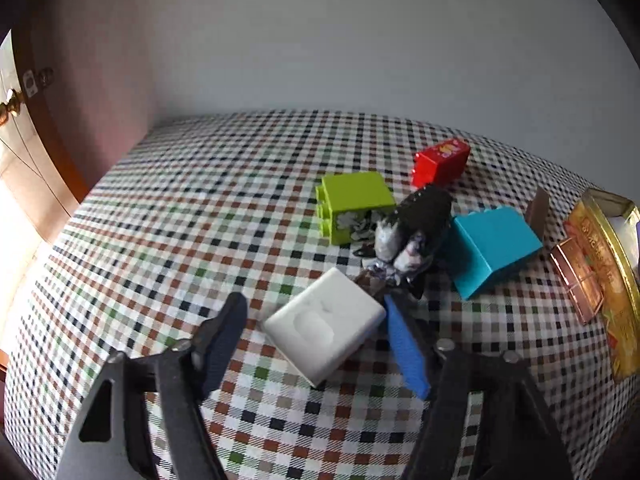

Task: Organize rigid objects

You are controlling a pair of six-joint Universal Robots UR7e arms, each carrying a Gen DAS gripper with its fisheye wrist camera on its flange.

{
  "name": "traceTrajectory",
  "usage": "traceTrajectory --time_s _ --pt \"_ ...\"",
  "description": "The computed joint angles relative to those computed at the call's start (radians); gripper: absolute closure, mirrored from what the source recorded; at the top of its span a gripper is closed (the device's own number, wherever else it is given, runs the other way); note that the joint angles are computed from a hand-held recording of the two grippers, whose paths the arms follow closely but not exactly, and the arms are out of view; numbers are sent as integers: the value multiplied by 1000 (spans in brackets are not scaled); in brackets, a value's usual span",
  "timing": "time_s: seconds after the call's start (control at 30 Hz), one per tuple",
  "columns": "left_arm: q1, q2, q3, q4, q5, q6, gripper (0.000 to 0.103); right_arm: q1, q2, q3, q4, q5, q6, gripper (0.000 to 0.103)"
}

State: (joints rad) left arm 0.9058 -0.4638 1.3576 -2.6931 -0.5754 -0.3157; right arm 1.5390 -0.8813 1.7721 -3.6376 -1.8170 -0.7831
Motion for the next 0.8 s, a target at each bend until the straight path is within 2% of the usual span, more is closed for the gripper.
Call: traceTrajectory --time_s 0.23,0.4,0.57,0.8 --pt "-9 3 21 -41 -10 45 44 -2 -8 5 3 7 13 49" --pt "-24 15 54 -203 27 100 44 -5 -21 15 -6 35 24 49" --pt "-36 3 92 -256 50 68 44 -8 -30 16 2 50 31 49" --pt "-67 -23 161 -442 52 112 44 -20 -63 40 16 127 46 49"
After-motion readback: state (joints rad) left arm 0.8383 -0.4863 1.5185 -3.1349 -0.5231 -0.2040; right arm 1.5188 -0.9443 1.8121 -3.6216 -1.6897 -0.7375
